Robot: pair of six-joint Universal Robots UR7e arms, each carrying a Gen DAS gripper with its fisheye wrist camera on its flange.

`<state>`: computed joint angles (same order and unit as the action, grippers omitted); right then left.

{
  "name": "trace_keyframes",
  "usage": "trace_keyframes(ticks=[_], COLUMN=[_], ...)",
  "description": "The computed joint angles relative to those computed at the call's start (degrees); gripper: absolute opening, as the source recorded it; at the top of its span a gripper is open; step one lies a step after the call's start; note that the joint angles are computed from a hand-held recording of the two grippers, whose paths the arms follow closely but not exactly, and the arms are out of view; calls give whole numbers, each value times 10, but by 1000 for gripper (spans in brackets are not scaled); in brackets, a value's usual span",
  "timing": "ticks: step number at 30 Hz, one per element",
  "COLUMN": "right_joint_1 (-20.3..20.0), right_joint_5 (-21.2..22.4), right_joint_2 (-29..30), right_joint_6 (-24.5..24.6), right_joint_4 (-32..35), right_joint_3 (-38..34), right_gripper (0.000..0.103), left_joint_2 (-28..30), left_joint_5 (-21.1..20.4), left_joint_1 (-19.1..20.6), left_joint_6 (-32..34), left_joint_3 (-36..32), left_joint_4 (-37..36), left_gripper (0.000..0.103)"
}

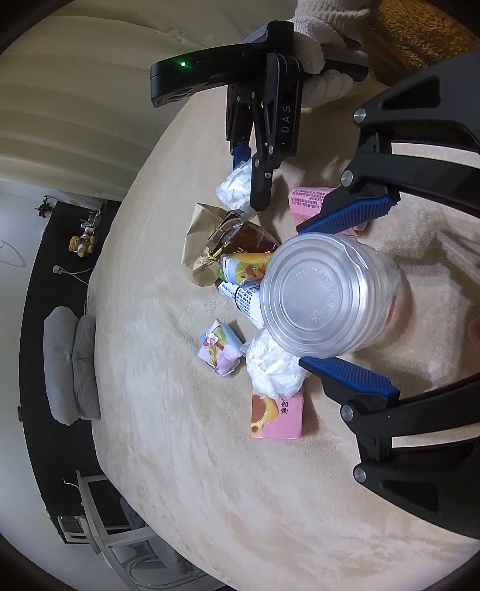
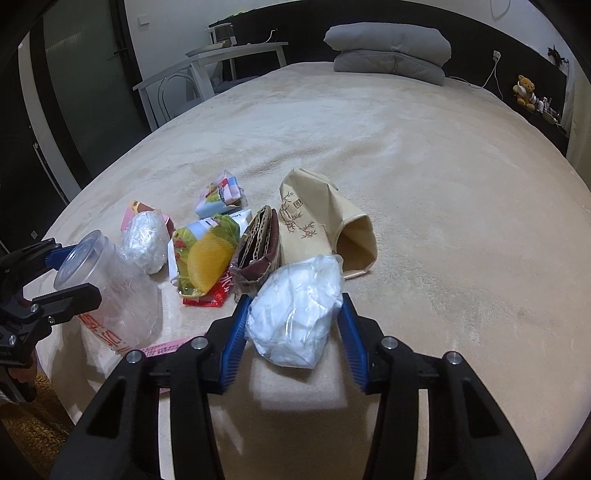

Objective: Collect trash
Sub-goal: 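Grasp the clear plastic cup with the left tool while the right tool grasps a white tissue ball, then carry the cup and tissue ball down over the clear bag beside the bed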

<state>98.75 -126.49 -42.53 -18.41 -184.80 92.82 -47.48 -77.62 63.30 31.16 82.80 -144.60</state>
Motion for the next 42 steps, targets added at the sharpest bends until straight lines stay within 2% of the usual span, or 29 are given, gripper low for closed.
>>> trace_keyframes(ticks=[10, 20, 28, 42], right_joint_1=[23, 58, 92, 133], right_joint_5=[-10, -20, -35, -57], right_joint_2=[-36, -63, -62, -52], right_joint_6=[22, 31, 40, 78], right_joint_4=[-54, -139, -203, -265], right_joint_3=[71, 156, 211, 285], right_gripper=[48, 48, 48, 48], left_joint_2=[-41, -96, -141, -225], left_joint_5=[-19, -49, -71, -92], left_joint_1=[-3, -14, -17, -20], left_joint_6=[-31, -44, -58, -86], left_joint_3=[45, 117, 182, 300], left_joint_4=[-34, -90, -132, -181], left_gripper=[63, 63, 63, 63])
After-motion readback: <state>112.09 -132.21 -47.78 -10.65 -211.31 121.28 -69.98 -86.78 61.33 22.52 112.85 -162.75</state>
